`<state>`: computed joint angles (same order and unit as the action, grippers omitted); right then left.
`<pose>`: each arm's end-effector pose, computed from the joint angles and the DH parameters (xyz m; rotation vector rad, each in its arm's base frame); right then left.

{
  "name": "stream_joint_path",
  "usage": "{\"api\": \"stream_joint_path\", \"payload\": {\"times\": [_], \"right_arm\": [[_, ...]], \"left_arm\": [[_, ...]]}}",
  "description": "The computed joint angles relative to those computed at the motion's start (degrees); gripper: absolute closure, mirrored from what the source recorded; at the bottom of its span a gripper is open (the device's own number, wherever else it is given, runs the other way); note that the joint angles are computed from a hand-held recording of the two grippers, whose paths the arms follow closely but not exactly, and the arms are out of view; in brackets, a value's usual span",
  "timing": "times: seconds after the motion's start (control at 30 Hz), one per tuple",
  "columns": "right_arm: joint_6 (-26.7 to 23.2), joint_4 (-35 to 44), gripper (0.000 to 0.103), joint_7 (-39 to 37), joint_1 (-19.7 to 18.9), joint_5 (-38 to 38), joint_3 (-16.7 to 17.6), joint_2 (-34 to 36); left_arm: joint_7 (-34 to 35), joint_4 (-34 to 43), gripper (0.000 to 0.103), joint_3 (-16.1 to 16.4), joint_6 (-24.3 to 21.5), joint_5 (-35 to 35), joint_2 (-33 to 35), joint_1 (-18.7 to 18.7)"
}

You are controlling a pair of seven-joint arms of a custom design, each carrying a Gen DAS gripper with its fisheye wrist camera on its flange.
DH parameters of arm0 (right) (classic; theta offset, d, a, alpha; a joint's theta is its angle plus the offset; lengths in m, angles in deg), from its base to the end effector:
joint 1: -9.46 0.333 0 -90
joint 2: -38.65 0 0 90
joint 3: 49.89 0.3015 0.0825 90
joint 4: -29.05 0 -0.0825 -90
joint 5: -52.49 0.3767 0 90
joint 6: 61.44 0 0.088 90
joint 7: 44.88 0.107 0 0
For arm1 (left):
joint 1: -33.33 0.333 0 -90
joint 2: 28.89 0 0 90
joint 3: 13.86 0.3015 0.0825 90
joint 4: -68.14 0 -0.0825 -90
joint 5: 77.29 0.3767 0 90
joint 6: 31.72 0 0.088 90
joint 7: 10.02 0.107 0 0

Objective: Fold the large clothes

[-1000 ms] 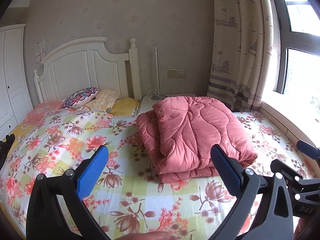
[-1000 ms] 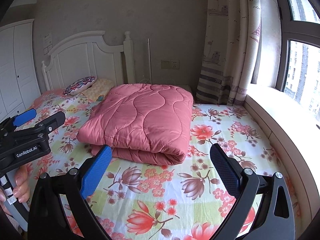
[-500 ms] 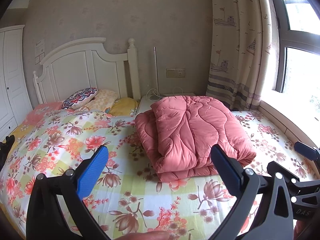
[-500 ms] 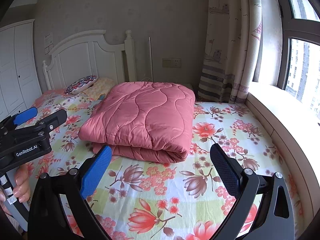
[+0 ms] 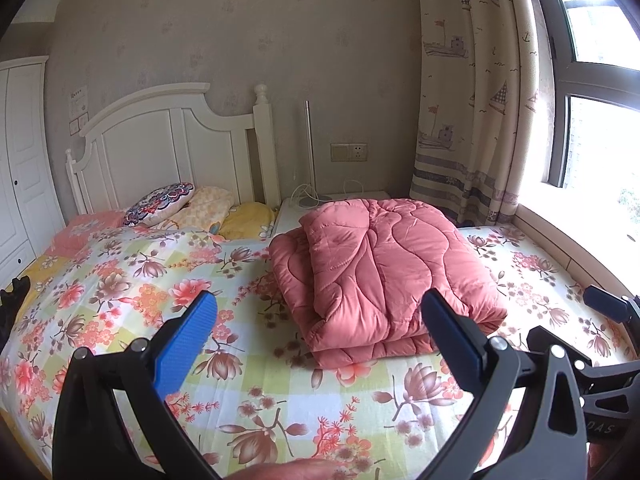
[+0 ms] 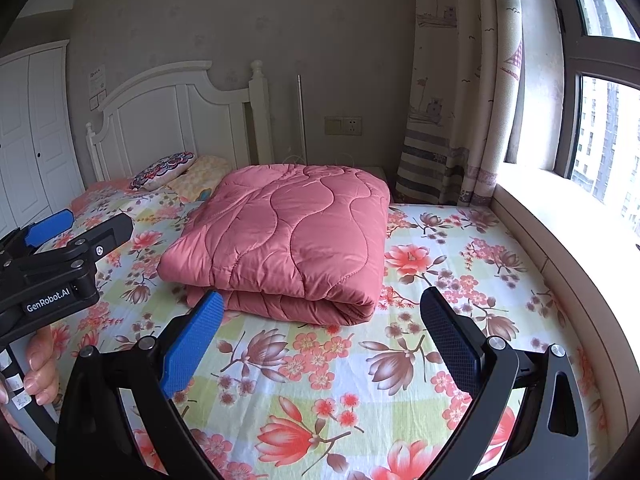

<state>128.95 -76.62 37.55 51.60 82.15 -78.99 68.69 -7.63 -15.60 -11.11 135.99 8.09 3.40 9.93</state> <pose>0.6550 0.1516 0.3902 -1.5784 1.5890 -0.8733 0.6471 -0.3188 0.4018 -1.3673 1.6915 -0.9718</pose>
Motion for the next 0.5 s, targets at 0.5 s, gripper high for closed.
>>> {"api": "stream_joint_path", "payload": {"times": [0.5], "right_arm": [[-3.1,2.7,0.007,2.4,-1.3,-2.4,0.6,1.7]], "left_arm": [[12.2,6.2,0.002,-1.3,4.6,-7.4,6.2,3.7]]}}
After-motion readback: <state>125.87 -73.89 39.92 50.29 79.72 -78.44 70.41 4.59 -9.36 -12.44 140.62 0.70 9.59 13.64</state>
